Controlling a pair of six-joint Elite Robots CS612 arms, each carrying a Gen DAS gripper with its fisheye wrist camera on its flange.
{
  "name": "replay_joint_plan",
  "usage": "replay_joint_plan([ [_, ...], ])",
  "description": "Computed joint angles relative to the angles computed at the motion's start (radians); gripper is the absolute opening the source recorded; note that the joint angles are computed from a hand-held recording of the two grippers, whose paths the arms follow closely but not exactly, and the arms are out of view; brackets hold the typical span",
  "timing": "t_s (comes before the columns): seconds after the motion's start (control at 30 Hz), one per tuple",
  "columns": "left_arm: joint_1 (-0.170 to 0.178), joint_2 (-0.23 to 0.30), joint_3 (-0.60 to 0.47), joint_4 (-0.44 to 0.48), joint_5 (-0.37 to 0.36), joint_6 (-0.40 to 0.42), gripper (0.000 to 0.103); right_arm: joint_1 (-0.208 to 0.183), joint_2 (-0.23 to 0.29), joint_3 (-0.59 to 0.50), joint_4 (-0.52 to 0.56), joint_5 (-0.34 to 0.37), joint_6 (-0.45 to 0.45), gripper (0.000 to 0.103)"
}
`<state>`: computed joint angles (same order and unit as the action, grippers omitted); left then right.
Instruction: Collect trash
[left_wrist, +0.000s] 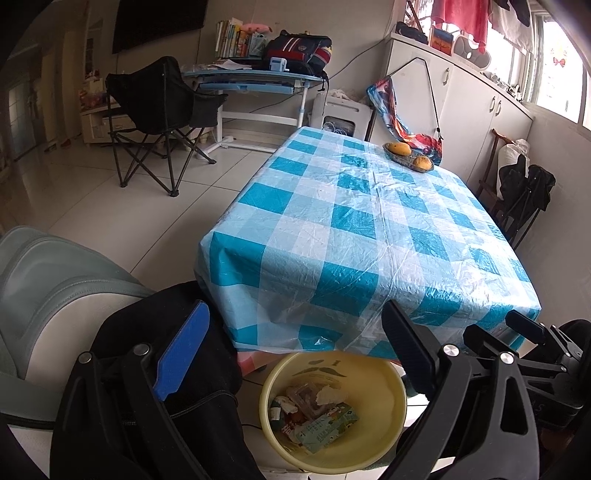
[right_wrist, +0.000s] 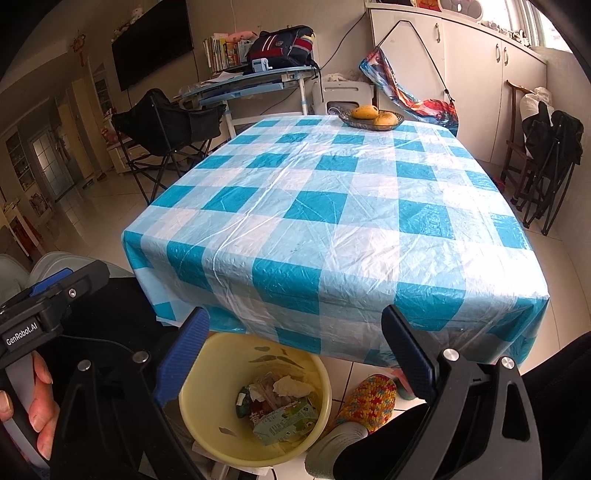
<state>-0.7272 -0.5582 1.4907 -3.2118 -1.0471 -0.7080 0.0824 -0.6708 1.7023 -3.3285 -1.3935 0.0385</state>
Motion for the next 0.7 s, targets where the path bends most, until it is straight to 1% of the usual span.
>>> replay_joint_plan([
  [0.17, -0.005, -0.004, 0.005, -0.025, 0.042, 0.045, 0.096, 0.006, 0.007, -0.006, -0.042, -0.033, 0.012, 0.092],
  [0.27, -0.002, -0.005, 0.005, -0.029, 0.031, 0.057, 0.096, 0.011, 0.012, -0.015, -0.044, -0.04, 0.008, 0.092],
  [0.47, -0.002, -0.002, 0.003, -0.048, 0.034, 0.08, 0.096, 0.019, 0.018, -0.025, -0.043, -0.046, -0.013, 0.092],
  [0.7, 0.006, -0.002, -0.001, -0.039, 0.03, 0.065, 0.096, 0.025, 0.024, -0.039, -0.03, -0.039, -0.024, 0.093],
])
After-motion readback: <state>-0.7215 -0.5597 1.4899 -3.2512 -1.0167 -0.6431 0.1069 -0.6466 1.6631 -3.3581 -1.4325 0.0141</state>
